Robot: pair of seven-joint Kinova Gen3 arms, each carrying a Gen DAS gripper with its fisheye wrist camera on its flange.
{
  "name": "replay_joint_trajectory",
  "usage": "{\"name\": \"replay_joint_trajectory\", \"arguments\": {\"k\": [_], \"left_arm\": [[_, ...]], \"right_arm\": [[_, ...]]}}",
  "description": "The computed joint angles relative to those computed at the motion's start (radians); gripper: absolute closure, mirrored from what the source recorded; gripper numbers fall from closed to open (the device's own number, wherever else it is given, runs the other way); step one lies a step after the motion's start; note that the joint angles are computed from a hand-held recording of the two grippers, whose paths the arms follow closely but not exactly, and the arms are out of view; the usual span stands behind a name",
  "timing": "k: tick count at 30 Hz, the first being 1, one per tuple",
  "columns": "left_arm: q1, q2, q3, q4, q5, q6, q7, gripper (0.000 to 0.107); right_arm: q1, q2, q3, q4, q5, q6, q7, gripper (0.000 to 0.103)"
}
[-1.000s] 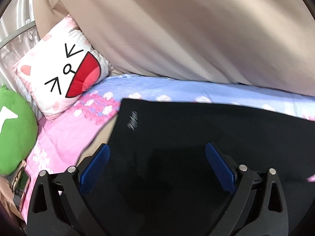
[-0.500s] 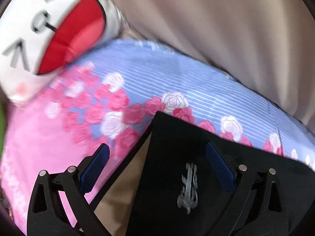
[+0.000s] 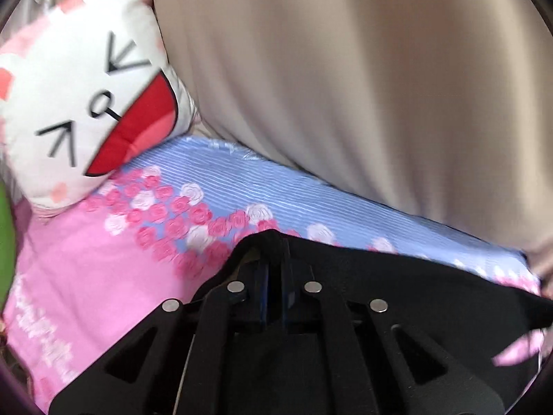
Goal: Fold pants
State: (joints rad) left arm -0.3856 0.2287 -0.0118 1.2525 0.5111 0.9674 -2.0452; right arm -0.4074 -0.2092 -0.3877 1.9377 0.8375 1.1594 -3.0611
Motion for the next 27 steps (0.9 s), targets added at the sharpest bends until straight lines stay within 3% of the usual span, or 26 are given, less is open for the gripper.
{"name": "replay_joint_trajectory", "arguments": {"k": [4,9,12,14,15,16,18,19,22,26,27], "left_arm": [[-0.098,-0.166,-0.052,0.167,0.103,0.082,-0.163,0.104],[-0.098,-0.270,-0.186,0.359,0.082,0.123,-0.270,0.103],[-0.091,-0.296,-0.233,0.449,0.066,0.124,-0.299,0.092],[-0.111,-0.307,-0.244,0.481,0.085,0.127,-0.278,0.083],[-0.115,-0.319,-0.266,0.495,0.113,0.148,-0.274,0.072],[-0.135,-0.324,-0.275,0.502,0.146,0.179,-0.281,0.053],[-0.147,-0.318,-0.314,0.509,0.228,0.259,-0.284,0.029],[-0.138,-0.311,-0.345,0.519,0.268,0.300,-0.270,0.026],[-0.164,-0.267,-0.325,0.524,0.337,0.348,-0.215,0.025],[-0.159,-0.154,-0.241,0.465,0.358,0.354,-0.124,0.026],[-0.132,-0.122,-0.243,0.440,0.335,0.351,-0.083,0.053]], "right_arm": [[-0.036,-0.148,-0.103,0.071,-0.047,0.071,-0.044,0.095],[0.017,-0.252,-0.314,0.123,-0.230,0.173,-0.095,0.095],[0.052,-0.277,-0.356,0.184,-0.326,0.140,-0.118,0.089],[0.098,-0.281,-0.429,0.192,-0.377,0.160,-0.144,0.080],[0.110,-0.275,-0.475,0.188,-0.380,0.189,-0.171,0.068],[0.129,-0.276,-0.521,0.172,-0.385,0.224,-0.191,0.060],[0.193,-0.273,-0.607,0.129,-0.377,0.278,-0.200,0.055],[0.218,-0.277,-0.640,0.111,-0.373,0.296,-0.200,0.050],[0.311,-0.333,-0.725,0.060,-0.388,0.314,-0.188,0.043],[0.377,-0.387,-0.737,0.045,-0.429,0.250,-0.150,0.043],[0.397,-0.394,-0.747,0.042,-0.441,0.233,-0.146,0.043]]}}
